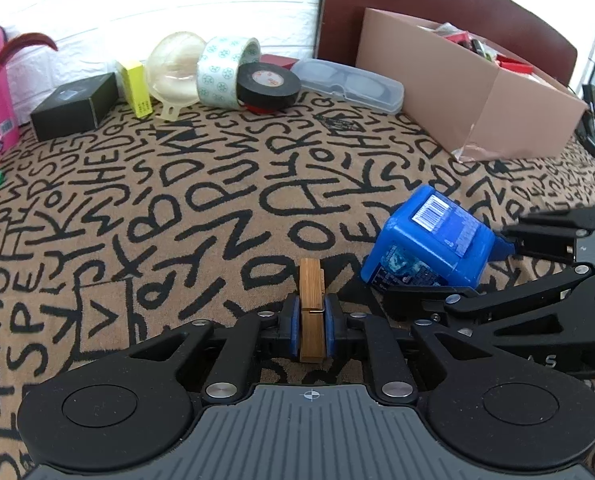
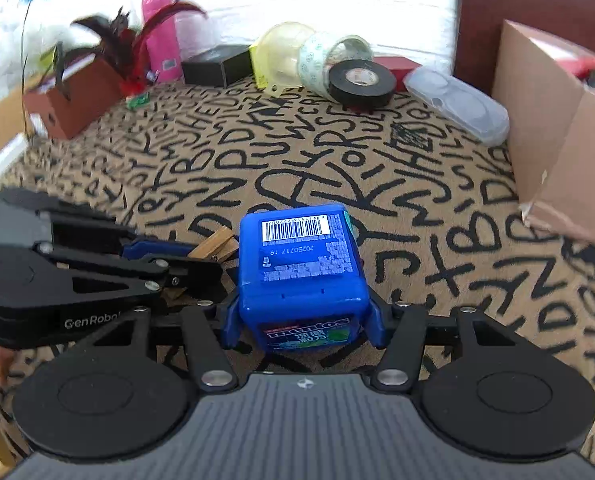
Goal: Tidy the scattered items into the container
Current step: 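Lift the clothespin and the blue cube box off the table, then lower the clothespin with the left gripper while the right gripper lowers the blue cube box into the box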
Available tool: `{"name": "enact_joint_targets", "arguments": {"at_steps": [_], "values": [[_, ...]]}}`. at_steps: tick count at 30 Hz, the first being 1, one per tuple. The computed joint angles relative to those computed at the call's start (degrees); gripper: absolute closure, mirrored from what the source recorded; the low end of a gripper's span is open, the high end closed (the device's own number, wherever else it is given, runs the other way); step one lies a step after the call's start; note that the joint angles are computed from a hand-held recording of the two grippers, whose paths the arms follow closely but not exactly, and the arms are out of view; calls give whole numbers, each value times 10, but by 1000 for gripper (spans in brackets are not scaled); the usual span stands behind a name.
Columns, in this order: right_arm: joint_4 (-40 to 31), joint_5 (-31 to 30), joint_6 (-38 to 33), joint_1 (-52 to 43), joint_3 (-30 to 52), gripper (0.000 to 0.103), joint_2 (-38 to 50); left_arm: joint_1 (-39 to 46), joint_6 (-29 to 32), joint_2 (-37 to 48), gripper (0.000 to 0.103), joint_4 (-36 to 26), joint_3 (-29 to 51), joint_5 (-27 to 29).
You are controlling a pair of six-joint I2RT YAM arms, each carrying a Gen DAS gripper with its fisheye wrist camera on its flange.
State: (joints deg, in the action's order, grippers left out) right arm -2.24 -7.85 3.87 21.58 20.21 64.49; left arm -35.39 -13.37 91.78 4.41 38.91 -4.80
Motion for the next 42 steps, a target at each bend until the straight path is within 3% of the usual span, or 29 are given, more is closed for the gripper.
{"name": "enact_joint_targets", "arguments": {"at_steps": [9,13,18,23,27,35,42], "values": [[-99,-119,-12,-135,-28,41,-156,-24,-35,-55,95,-32,7,12],[-165,-184,-61,-242,-12,41,-223,-56,-22,-58,95,-49,54,3],[-210,-267,-155,-402,35,41,-236,-99,-6,-20,95,-64,156,1],[-189,-327,-217,-520,96,41,-176,-132,16,73,95,-93,315,-4],[-127,-345,-214,-573,140,41,-104,-145,14,171,95,-127,463,0],[21,-292,-141,-556,230,41,86,-131,-18,382,95,-227,762,-10],[70,-250,-120,-510,271,41,199,-116,-25,493,94,-297,915,-4]]}}
